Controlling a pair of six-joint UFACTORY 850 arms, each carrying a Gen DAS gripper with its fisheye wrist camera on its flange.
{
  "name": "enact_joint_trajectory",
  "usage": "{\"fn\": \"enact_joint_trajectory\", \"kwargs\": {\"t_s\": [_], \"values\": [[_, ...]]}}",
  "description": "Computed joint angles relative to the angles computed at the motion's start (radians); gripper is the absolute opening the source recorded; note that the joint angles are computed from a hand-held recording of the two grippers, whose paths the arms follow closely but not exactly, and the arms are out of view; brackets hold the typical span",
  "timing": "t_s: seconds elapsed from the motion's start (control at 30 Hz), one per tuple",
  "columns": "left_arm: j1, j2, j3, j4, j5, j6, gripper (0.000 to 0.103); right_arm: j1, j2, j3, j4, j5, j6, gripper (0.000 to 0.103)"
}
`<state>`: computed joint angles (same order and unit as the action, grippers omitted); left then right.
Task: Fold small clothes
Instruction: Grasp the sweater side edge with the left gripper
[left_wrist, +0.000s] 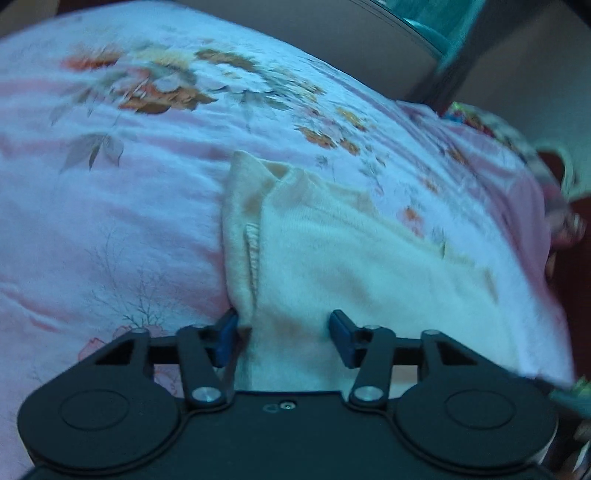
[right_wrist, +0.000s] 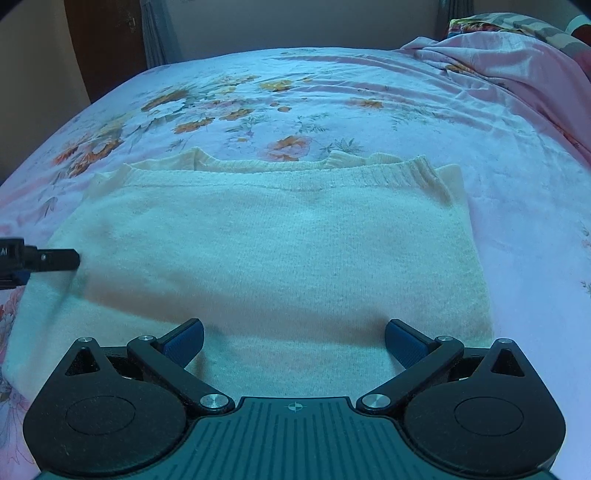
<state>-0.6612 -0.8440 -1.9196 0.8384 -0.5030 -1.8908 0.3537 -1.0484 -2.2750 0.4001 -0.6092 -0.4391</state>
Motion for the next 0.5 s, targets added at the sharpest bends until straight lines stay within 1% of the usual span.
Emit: {"fn": "enact_joint_trajectory", "kwargs": {"t_s": [0.03, 0.07, 0.13, 0.17, 0.2, 0.23, 0.3, 0.33, 0.37, 0.4, 0.43, 0.5], "values": [[0.004, 0.014, 0.03, 0.049, 0.035, -0.081, 0.048, 0.0, -0.002, -0.003, 0.0, 0.0, 0.005, 0.103], [0.009, 0.018, 0.045, 0.069, 0.053, -0.125, 0.049, 0.0, -0.001, 0.0, 0.002, 0.002, 0.006, 0.103], [0.019, 0.02, 0.061, 0.076, 0.089, -0.139, 0.054, -0.001, 0.002, 0.007, 0.012, 0.007, -0.002, 0.103], [0.022, 0.021, 0.067, 0.085, 0.106, -0.149, 0.058, -0.002, 0.001, 0.006, 0.017, 0.006, -0.006, 0.103], [0.027, 0.023, 0.073, 0.092, 0.128, -0.156, 0.067, -0.003, 0.0, 0.004, 0.019, 0.005, -0.009, 0.103], [0.031, 0.025, 0.079, 0.11, 0.156, -0.176, 0.071, -0.003, 0.0, 0.004, 0.02, 0.005, -0.009, 0.103], [0.036, 0.015, 0.064, 0.076, 0.17, -0.126, 0.081, -0.002, -0.003, 0.0, 0.016, 0.008, -0.003, 0.103], [0.036, 0.007, 0.051, 0.053, 0.173, -0.088, 0.084, -0.001, -0.003, 0.001, 0.011, 0.01, 0.001, 0.103], [0.036, -0.003, 0.03, 0.001, 0.166, -0.013, 0.087, 0.001, -0.001, 0.005, 0.008, 0.015, 0.004, 0.103], [0.034, -0.014, 0.007, -0.047, 0.146, 0.062, 0.087, 0.001, 0.002, 0.011, 0.008, 0.02, 0.004, 0.103], [0.031, -0.021, -0.007, -0.067, 0.129, 0.1, 0.087, 0.001, 0.005, 0.018, 0.011, 0.024, 0.001, 0.103], [0.026, -0.024, -0.014, -0.069, 0.112, 0.108, 0.087, 0.001, 0.005, 0.019, 0.012, 0.025, -0.002, 0.103]]}}
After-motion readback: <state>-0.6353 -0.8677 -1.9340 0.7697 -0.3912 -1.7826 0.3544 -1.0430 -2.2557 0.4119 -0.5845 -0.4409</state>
